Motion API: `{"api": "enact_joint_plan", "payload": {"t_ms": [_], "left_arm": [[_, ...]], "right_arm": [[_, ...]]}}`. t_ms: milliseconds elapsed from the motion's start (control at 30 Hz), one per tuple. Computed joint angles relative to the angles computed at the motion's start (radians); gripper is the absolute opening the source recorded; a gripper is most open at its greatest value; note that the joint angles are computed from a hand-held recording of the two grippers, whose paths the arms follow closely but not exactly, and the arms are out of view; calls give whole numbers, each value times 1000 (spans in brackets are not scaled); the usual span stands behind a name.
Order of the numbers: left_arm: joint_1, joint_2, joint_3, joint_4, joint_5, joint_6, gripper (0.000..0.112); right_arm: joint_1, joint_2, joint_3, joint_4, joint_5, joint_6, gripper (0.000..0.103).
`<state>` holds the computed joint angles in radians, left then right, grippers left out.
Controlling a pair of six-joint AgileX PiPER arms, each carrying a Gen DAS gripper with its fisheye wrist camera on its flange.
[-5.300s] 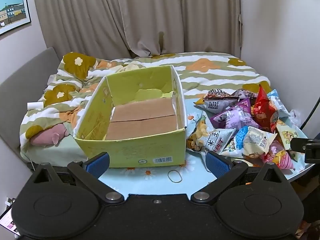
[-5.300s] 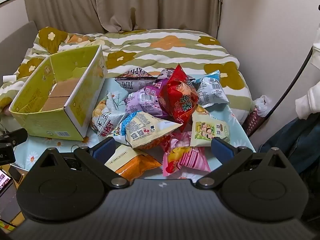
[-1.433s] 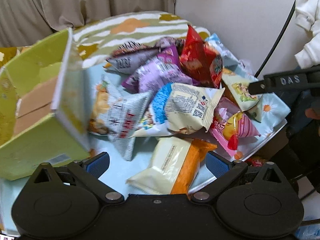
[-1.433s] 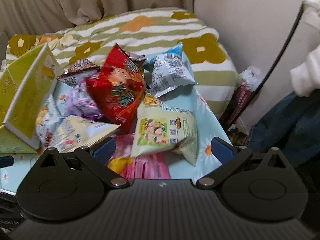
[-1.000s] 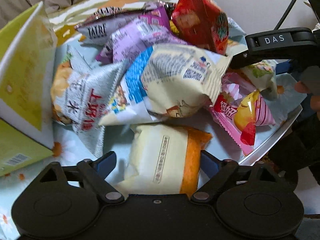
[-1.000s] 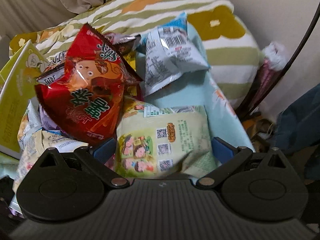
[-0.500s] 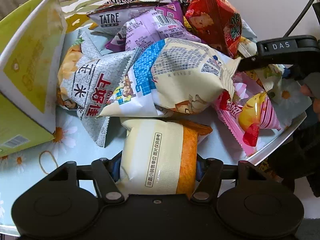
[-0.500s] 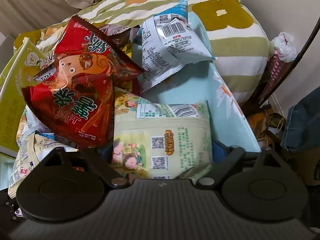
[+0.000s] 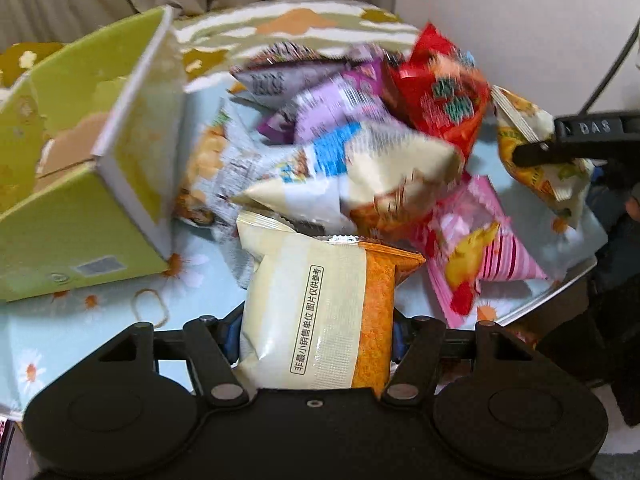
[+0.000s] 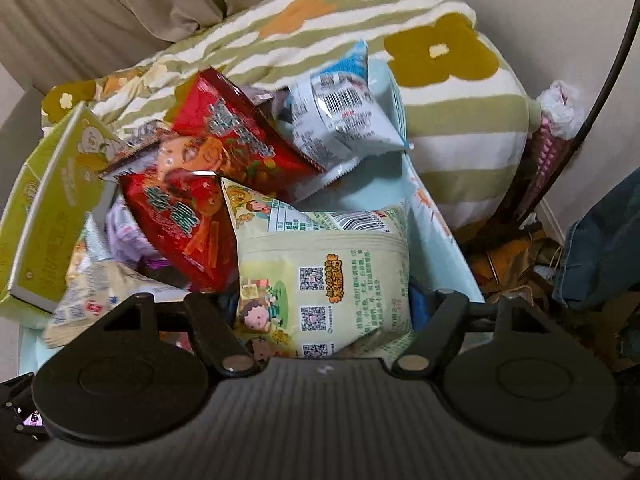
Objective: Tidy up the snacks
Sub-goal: 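Carry both bags over the box and release them inside with both tools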
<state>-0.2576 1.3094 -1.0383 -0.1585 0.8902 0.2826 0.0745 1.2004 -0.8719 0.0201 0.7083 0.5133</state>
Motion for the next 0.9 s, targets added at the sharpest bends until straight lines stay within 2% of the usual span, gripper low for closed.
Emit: {"api": "enact_joint_plan", "payload": {"t_ms": [233,433,700,900], "left_arm": [[43,-130,-36,32,57,-45,68],[130,-136,-127,24,55,-53,68],[395,-6,-381,-126,84,96,68],[527,219,-688,-194,135,173,68]], "right_arm": [[60,-89,-65,-60,74,40,89],[172,-77,-191,-141,114,74,89],[400,95,-436,-330,120,248,89],[543,365,-794,-457,207,335,89]]}}
